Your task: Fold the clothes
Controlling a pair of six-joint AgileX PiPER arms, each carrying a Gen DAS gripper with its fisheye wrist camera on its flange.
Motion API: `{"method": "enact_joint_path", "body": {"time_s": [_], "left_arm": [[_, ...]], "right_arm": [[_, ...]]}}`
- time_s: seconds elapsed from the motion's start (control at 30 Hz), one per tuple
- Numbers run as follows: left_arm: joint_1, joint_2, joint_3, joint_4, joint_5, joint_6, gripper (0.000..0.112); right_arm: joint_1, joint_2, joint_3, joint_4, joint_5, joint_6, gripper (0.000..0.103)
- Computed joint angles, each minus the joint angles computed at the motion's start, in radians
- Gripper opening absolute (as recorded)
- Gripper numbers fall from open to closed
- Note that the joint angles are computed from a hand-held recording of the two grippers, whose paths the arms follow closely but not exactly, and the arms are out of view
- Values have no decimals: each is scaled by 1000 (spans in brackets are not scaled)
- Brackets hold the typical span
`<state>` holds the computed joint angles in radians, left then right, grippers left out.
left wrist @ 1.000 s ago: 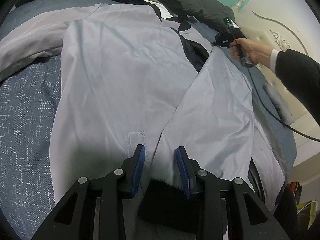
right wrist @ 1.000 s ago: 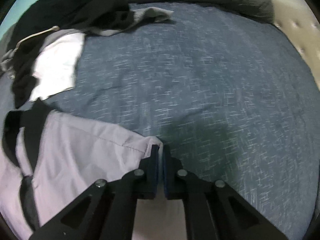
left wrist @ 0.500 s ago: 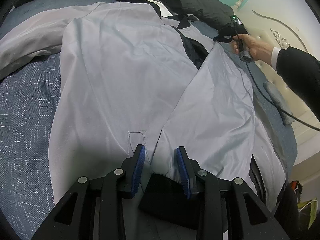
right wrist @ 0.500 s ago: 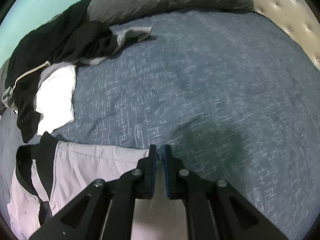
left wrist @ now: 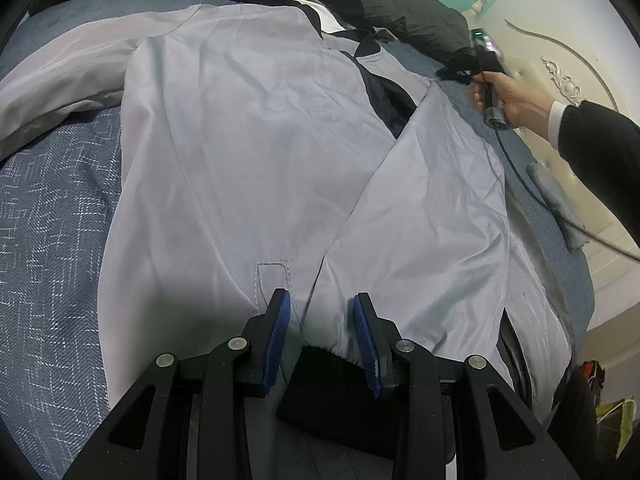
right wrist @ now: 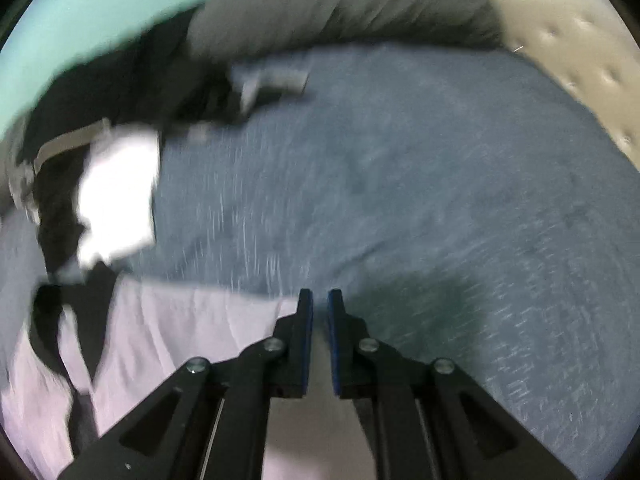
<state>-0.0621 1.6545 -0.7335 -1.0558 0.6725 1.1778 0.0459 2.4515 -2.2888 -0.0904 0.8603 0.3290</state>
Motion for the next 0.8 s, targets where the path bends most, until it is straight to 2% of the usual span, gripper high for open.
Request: {"method": "enact_joint_path", "body": {"time_s": [0.1,0.23,0.37,0.43,0.5,0.57,0.7,0.8], "left_arm": [[-4,-5,-1,13,-4,-13,36],[11,-7,-2,6,17,-18,36],[63,-26,-1,0,72,-23,38],[96,-75,9,18,91,-39,42],[142,-126,12,37,122,-58,45],[203,-178,8,70,160,-92,54],[345,-246,-35,194,232,-175,57],[471,-257,-87,289,279,-215,62]], "right_arm": [[-3,-145,218,-36,-131,30,7],[-26,-368,559,163,-309,-118,7],[-37,-596,898,463,-426,-403,7],[-32,-715,1067,637,-458,-577,7],[-17,-805,1184,731,-453,-667,7],[6,-889,1292,805,-464,-722,7],[73,-1045,1487,919,-504,-774,7],[134,-1123,1595,1060,-535,-854,7]]}}
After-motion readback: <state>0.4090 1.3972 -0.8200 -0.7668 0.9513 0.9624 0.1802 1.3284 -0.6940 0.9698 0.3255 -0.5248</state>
